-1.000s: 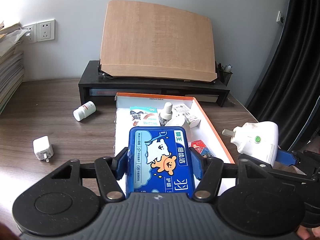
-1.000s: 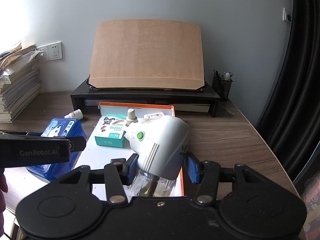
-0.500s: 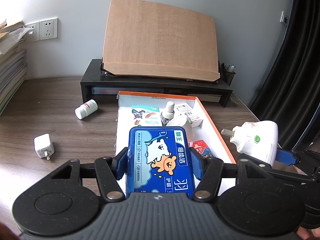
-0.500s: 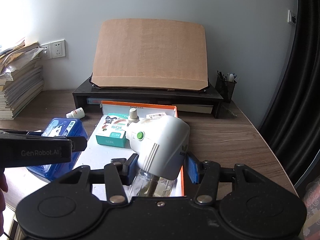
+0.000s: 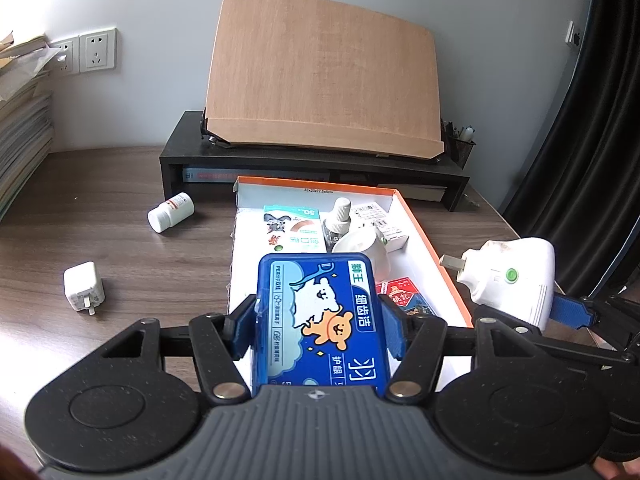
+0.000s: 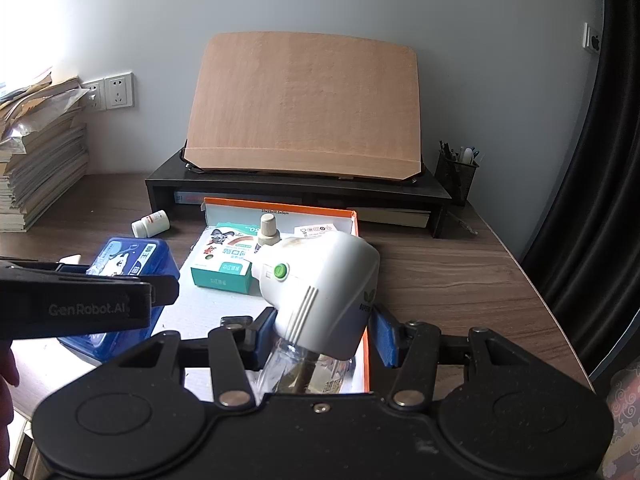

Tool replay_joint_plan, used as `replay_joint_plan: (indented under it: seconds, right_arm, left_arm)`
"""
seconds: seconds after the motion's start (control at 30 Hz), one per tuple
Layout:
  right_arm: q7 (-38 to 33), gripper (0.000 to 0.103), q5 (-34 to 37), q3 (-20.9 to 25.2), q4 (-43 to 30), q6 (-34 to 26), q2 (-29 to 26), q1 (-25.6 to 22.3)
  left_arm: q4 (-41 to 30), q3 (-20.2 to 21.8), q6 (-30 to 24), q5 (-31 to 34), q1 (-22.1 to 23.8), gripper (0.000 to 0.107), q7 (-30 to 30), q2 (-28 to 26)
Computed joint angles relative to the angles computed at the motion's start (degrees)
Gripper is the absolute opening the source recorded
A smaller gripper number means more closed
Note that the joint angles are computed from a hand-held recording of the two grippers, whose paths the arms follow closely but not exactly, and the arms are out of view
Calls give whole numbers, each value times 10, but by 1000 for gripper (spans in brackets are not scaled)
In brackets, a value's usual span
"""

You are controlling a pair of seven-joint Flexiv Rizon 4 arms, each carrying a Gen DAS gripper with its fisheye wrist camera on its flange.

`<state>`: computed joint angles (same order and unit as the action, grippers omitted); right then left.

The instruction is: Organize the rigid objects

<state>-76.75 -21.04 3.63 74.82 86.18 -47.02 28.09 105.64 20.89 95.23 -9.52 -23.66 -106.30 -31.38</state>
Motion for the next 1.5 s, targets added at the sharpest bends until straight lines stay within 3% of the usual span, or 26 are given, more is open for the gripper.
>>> replay_joint_plan:
  seconds: [1.27, 1.5]
  right_arm:
    - [-19, 61, 8, 8, -11, -15, -7, -4]
    - [-18, 61, 8, 8, -15, -20, -9, -3]
  left_arm:
    - [-14, -6, -26, 36, 9, 62, -39, -1]
    - [-15, -25, -28, 41, 27, 62, -33, 0]
